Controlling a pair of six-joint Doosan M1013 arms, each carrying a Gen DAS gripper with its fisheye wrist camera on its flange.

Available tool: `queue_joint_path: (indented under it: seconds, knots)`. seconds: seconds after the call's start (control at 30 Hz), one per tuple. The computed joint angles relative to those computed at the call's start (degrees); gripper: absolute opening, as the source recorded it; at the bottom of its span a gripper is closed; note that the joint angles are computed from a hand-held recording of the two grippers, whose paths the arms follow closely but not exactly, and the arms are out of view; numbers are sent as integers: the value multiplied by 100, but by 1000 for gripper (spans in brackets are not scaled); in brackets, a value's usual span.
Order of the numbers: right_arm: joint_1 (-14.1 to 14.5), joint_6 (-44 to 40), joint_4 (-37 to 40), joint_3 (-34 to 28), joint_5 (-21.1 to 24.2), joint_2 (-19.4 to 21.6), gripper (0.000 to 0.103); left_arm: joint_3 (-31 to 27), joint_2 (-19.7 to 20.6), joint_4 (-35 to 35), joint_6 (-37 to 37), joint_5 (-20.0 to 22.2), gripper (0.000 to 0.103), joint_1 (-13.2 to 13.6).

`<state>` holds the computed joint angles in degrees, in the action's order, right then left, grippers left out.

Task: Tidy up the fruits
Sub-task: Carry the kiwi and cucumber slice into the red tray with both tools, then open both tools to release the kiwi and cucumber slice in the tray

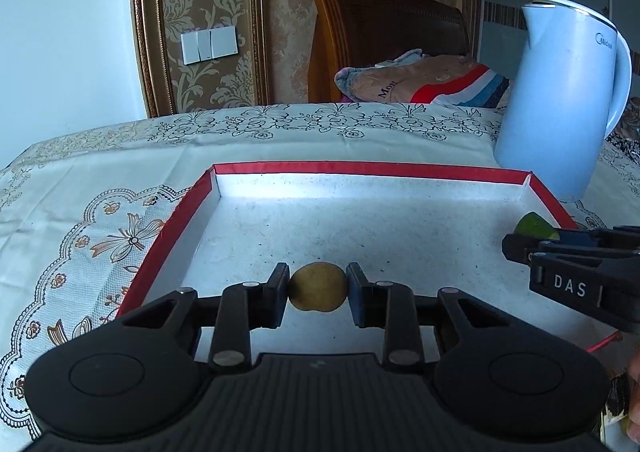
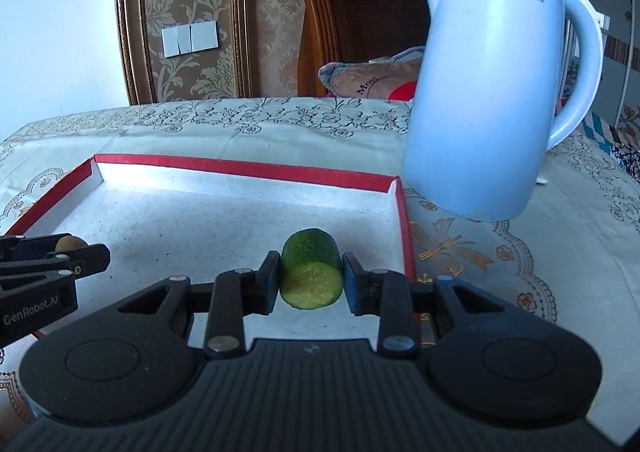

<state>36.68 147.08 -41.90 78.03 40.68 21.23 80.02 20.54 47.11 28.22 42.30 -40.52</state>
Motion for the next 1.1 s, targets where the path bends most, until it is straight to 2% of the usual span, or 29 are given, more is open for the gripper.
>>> queue_joint_path:
  seconds: [0.2,0.43,0.5,0.57,0.63,0.8,0.83,0.9,0.93,0.97,1.1]
  knots:
    - [-52,-390,499,-145,181,68,30,-246,134,-801,415,125,30,165]
    - [-53,-325,482,-144,195,65,31,-261,156,-680,317,223,30,154]
    - [-38,-273,395,-143,217,66,35,-263,160,-653,346,247,30,139]
    - [-22,-161,280,-128,228,57,48,-278,170,-626,383,282,31,123]
    - [-15,-74,196,-105,209,41,57,-275,164,-623,369,287,31,118]
    - [-9,233,5,-22,163,-8,72,-148,71,-419,22,132,31,113]
    - [0,344,-87,-1,165,-18,75,-114,47,-379,-34,83,32,111]
    - [5,386,-137,24,143,-35,76,-46,4,-219,-180,33,45,82]
    - [13,414,-163,36,140,-42,76,-6,-17,-64,-313,7,55,58]
    - [22,466,-206,59,130,-55,76,49,-44,161,-501,-34,59,27]
    - [69,662,-449,164,43,-120,80,213,-148,798,-1012,-152,59,-58]
